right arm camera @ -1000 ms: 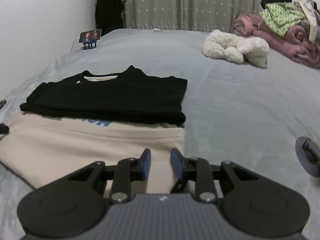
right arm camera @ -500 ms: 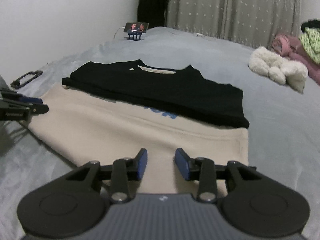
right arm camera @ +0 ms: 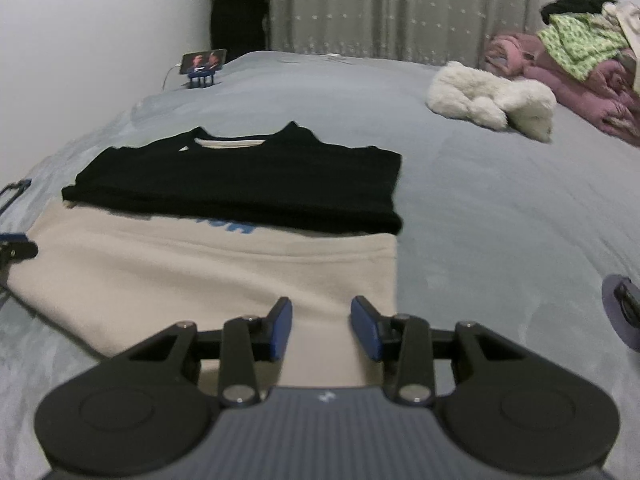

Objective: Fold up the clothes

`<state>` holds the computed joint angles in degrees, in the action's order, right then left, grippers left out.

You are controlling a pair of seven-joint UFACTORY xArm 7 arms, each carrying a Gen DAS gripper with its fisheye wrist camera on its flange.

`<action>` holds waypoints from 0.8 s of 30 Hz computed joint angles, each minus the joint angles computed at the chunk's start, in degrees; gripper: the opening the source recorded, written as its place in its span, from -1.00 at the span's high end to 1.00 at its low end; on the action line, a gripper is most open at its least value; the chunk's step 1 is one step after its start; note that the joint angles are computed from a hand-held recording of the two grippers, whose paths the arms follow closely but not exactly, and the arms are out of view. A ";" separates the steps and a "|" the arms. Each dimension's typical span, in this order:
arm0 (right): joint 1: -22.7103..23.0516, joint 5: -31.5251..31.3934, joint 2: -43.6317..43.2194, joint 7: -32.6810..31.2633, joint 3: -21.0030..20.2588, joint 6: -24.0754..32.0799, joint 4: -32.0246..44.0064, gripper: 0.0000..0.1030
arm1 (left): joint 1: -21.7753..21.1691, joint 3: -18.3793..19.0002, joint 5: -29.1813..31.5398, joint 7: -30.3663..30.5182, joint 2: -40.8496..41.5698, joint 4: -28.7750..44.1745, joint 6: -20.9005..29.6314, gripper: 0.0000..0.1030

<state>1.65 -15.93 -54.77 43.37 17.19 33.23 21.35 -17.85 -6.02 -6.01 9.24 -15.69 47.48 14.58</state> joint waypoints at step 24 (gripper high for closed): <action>0.74 -2.60 0.15 1.41 1.56 -4.16 0.31 0.21 | -0.61 -1.06 0.46 0.45 -0.93 -1.52 -2.78 0.35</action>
